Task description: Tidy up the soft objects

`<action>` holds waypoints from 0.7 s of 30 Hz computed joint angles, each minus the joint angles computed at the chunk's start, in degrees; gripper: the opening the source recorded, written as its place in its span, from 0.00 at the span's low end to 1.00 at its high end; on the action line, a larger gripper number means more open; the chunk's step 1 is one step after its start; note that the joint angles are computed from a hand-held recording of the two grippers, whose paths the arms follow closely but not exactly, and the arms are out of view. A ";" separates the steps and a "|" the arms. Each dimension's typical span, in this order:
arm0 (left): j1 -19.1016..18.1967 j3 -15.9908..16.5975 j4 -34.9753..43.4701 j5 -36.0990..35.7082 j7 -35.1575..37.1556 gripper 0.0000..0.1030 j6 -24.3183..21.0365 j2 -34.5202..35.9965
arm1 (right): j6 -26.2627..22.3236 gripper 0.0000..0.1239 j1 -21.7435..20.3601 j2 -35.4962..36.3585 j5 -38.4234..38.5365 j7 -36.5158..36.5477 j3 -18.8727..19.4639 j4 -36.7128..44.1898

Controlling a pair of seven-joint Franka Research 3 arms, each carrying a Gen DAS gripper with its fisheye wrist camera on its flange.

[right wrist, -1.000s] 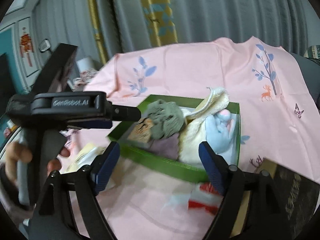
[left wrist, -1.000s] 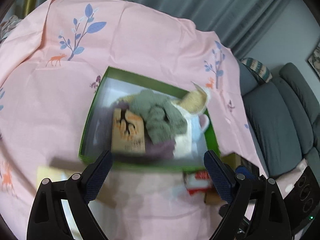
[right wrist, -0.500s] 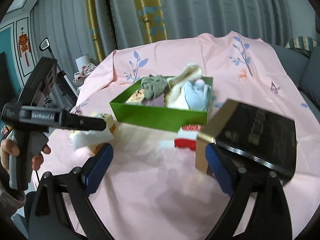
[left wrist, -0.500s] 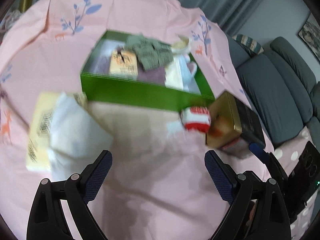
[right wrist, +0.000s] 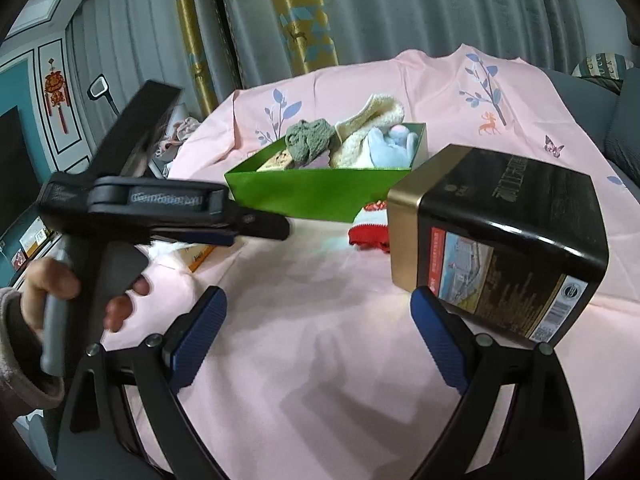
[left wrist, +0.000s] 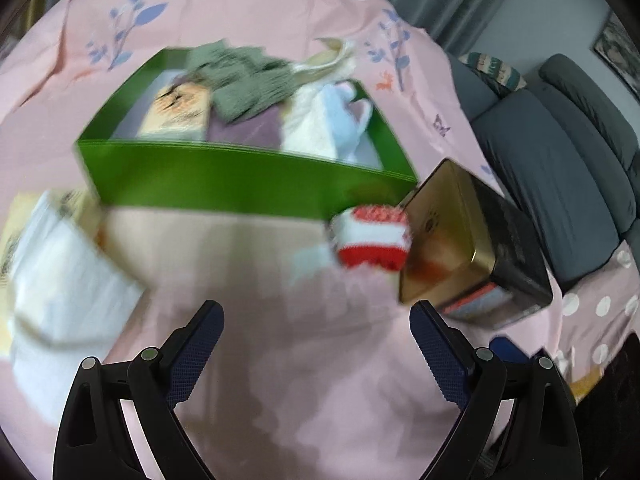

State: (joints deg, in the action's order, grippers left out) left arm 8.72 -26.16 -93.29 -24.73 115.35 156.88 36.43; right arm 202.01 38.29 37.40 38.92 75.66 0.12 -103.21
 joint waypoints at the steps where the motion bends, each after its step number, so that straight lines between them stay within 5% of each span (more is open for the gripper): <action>1: -0.50 -0.09 1.74 0.30 0.04 0.91 -0.40 1.29 | 0.83 0.76 -1.12 0.01 -1.05 0.47 1.16 -0.33; 7: -4.21 0.23 19.53 0.87 -4.38 0.91 -10.66 12.89 | 2.26 0.76 -6.70 0.68 -6.61 3.99 5.94 -1.31; 11: -6.08 0.53 30.24 -0.16 -8.56 0.82 -16.61 19.82 | 2.25 0.76 -9.17 0.93 -9.89 6.40 7.81 -1.47; 16: -7.52 0.93 34.87 -0.13 -9.27 0.59 -18.63 22.99 | 2.08 0.75 -9.69 1.08 -12.06 8.58 7.94 -1.62; 21: -7.87 1.59 32.29 0.47 -8.98 0.49 -16.71 21.24 | 1.11 0.75 -6.52 1.18 -9.69 7.97 4.72 -1.16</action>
State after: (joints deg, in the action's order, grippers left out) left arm 0.85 -24.56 -61.00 -24.27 106.37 140.18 57.68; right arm 203.11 31.77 38.58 29.23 83.63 4.84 -104.38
